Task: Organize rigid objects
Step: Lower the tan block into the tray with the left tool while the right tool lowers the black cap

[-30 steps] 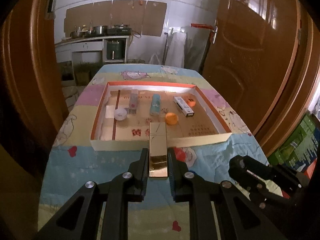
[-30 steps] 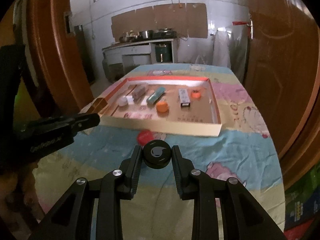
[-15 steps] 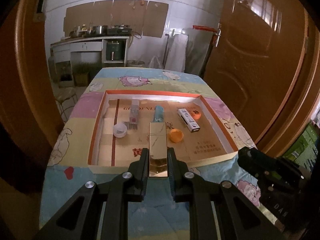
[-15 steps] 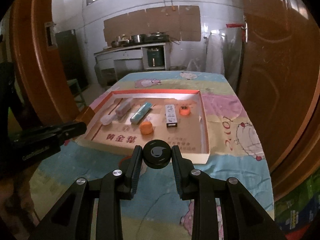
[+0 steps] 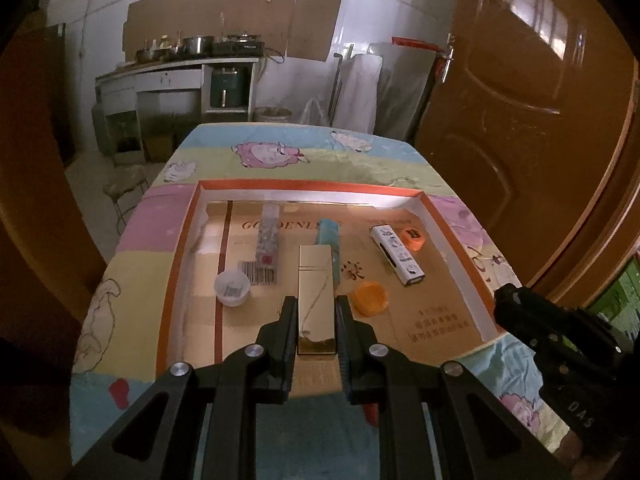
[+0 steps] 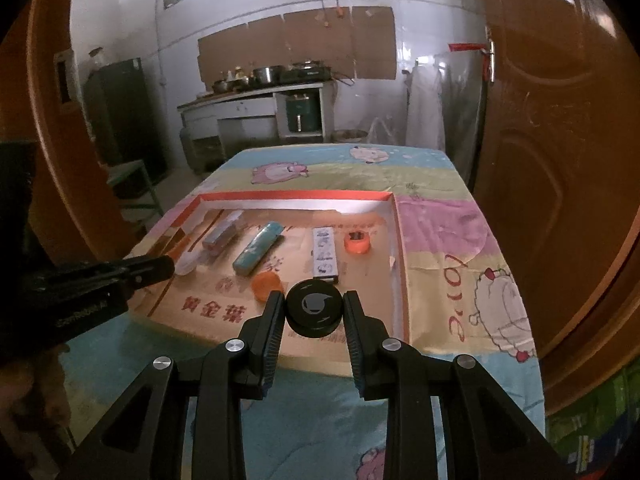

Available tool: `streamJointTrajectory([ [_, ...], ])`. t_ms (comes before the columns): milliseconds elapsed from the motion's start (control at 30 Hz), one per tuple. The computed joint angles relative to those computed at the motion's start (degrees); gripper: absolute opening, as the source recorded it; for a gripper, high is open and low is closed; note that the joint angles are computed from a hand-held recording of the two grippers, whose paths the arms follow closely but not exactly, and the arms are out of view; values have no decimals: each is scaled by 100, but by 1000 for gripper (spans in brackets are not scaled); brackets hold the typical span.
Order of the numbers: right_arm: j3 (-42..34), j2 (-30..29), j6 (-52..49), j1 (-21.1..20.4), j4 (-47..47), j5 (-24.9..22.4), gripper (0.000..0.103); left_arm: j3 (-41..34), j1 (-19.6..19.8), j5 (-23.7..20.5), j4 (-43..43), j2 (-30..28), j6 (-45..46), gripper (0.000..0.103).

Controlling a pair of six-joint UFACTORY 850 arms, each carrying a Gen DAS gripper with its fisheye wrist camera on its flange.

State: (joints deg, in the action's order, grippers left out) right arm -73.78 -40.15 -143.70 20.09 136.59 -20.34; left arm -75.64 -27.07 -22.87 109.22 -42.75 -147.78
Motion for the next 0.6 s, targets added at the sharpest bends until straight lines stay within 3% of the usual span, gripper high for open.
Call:
streamJointTrajectory([
  [333, -768, -530, 737, -22, -641, 348, 30, -469, 226, 319, -346, -376, 439, 18],
  [600, -1242, -892, 1343, 0, -1252, 648, 30, -807, 342, 553, -1089, -669, 1223, 18],
])
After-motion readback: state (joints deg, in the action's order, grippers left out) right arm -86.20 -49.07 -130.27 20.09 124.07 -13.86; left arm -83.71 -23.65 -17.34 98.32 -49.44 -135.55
